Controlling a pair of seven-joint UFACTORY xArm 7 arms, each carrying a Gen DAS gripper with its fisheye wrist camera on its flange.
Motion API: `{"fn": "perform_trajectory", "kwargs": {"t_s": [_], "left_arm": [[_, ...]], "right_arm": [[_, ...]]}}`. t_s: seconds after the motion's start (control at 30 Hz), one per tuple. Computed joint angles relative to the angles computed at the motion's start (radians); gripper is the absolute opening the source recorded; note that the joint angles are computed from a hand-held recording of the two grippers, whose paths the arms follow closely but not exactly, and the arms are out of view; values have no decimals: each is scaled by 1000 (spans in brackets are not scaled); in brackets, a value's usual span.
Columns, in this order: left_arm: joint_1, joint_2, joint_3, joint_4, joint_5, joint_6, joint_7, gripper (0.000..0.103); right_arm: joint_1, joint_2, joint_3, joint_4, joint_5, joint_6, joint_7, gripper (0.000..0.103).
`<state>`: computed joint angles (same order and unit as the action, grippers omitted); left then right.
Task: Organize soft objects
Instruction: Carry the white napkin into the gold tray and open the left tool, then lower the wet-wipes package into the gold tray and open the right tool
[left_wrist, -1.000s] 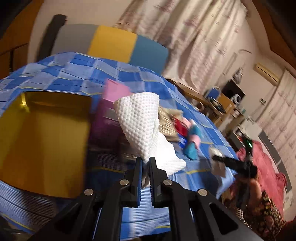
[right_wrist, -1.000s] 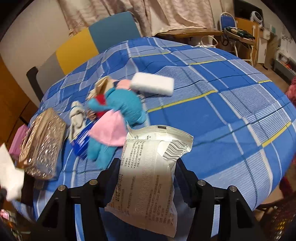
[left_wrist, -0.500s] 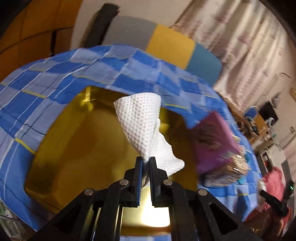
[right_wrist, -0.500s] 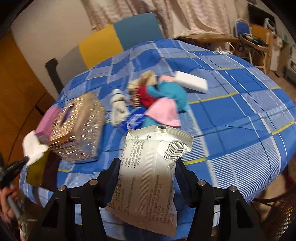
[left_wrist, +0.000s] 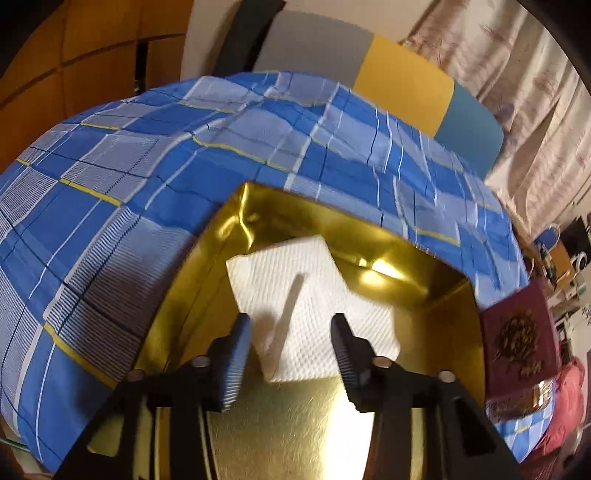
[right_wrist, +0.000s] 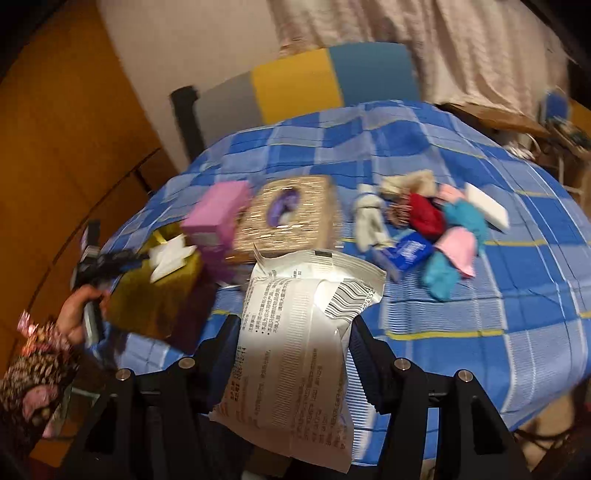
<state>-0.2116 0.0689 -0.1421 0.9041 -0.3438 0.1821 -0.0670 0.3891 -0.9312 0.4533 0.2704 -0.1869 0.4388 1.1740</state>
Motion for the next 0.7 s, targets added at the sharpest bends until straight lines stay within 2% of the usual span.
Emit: {"fn": "perform_trajectory", "kwargs": {"t_s": [0.07, 0.17, 0.27, 0.33, 0.43, 0.5, 0.6, 0.67, 0.7], "left_arm": [[1, -14, 6, -8, 1, -3, -24, 54], [-5, -69, 11, -68, -12, -47, -57, 54], [10, -160, -1, -178, 144, -129, -213, 54], [53, -237, -44, -261, 262, -168, -316, 54], [85, -332, -87, -355, 334, -185, -401, 54], [54, -394, -75, -417, 337, -193, -422, 54], [78, -463, -111, -473, 354, -184, -475, 54], [88, -487, -124, -487, 370, -171, -496, 54], [120, -512, -157, -499, 385, -163, -522, 54]], "right_arm": [[-5, 58, 9, 32, -9, -40, -14, 59], [-12, 148, 20, 77, -20, -104, -35, 59], [-33, 257, 39, 139, -41, -166, -64, 59], [-51, 332, 51, 181, -56, -208, -78, 59], [-90, 456, 78, 261, -92, -262, -100, 59], [-123, 539, 103, 323, -132, -287, -110, 59], [-171, 661, 146, 428, -220, -296, -94, 59], [-216, 743, 186, 504, -325, -293, -44, 59], [-245, 786, 214, 547, -401, -280, 2, 59]]}}
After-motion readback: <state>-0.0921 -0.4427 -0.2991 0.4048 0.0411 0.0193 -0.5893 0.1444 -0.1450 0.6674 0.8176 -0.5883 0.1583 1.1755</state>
